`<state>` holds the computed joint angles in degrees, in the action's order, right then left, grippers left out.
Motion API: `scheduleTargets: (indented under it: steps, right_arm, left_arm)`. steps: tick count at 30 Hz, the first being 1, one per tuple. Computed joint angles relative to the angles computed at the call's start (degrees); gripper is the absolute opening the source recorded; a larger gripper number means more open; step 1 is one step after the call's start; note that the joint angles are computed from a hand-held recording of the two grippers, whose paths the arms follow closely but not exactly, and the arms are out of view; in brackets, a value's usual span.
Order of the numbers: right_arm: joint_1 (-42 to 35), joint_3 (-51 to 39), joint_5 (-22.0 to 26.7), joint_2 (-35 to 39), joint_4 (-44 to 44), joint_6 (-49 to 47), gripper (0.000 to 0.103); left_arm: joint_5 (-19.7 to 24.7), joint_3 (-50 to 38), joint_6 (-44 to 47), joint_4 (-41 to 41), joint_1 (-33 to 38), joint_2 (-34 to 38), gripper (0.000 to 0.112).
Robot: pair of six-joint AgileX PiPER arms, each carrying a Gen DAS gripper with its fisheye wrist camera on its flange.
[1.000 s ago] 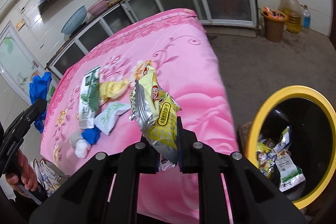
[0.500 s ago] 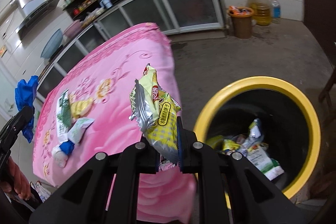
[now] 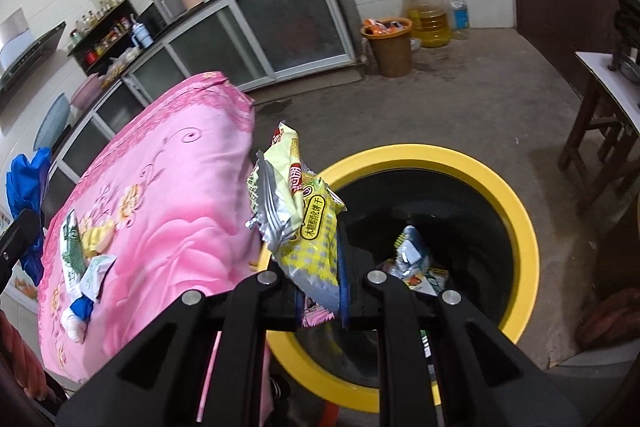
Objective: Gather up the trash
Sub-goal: 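Carry the blue glove and yellow snack packet over the yellow bin with both tools, then open both tools over the bin to drop the glove and packet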
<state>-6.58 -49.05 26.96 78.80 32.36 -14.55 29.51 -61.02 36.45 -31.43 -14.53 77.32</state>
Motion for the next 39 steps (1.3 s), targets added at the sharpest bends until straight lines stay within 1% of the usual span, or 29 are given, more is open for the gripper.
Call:
scheduleTargets:
  steps: [6,11,16,19,21,26,27,28,29,30,31,32,33,34,35,37,39]
  right_arm:
    - [-1.9,0.9,-0.4,1.0,1.1,-0.9,0.013]
    - [-2.9,0.9,-0.5,2.4,0.9,-0.7,0.013]
    - [-2.8,0.5,-1.9,3.7,-2.8,3.2,0.013]
    - [-3.0,0.6,-2.2,4.0,-3.3,4.0,0.013]
    - [-3.2,0.5,-2.2,4.4,-3.8,4.6,0.013]
    - [-3.7,-0.3,-1.5,5.5,-5.9,7.7,0.014]
    - [-3.7,-0.3,-1.3,5.5,-6.8,8.9,0.014]
    - [-3.9,-0.3,-1.3,5.6,-7.4,10.0,0.014]
    - [-4.1,-0.3,-1.2,5.6,-8.3,10.9,0.016]
    - [-4.1,-0.4,-1.0,5.7,-10.1,12.8,0.019]
    - [-4.2,-0.3,-1.1,5.7,-10.8,13.6,0.032]
    - [-4.7,0.1,-1.3,5.4,-9.9,13.2,0.051]
    - [-5.4,0.7,-1.5,5.1,-8.8,12.5,0.057]
    - [-5.4,0.8,-1.5,4.9,-9.9,13.8,0.056]
    - [-5.0,0.6,-1.3,4.8,-12.9,16.6,0.056]
    - [-5.1,0.8,-1.3,4.4,-13.5,17.6,0.056]
    - [-4.6,0.8,-0.9,3.7,-14.9,19.1,0.056]
  left_arm:
    - [-3.1,-2.1,-2.0,-0.1,-4.5,5.3,0.014]
    - [-4.6,-4.0,-3.8,0.4,-7.5,9.8,0.014]
    - [-5.4,-5.7,-5.2,0.9,-9.2,13.8,0.014]
    - [-5.2,-7.0,-5.9,1.1,-9.7,16.1,0.014]
    - [-5.6,-7.7,-7.4,2.4,-10.3,17.3,0.014]
    - [-5.2,-10.1,-8.2,2.2,-10.8,20.3,0.015]
    - [-5.1,-10.5,-8.5,2.4,-10.8,20.7,0.018]
    - [-5.0,-10.7,-8.9,2.5,-10.7,20.9,0.029]
    - [-5.2,-10.5,-9.1,2.2,-10.5,20.9,0.044]
    - [-6.0,-9.7,-9.6,2.5,-10.6,20.5,0.055]
    - [-7.5,-8.6,-10.0,2.8,-10.5,19.8,0.073]
    - [-8.9,-7.6,-10.0,3.0,-10.5,19.3,0.077]
    - [-9.2,-7.6,-10.8,4.0,-10.5,19.1,0.077]
    - [-9.4,-7.3,-11.4,4.9,-10.3,19.0,0.082]
    - [-9.3,-7.4,-11.4,4.8,-9.9,19.0,0.088]
    - [-9.4,-6.6,-9.6,2.4,-8.8,18.3,0.089]
    - [-8.5,-6.0,-7.1,-0.3,-7.6,17.6,0.092]
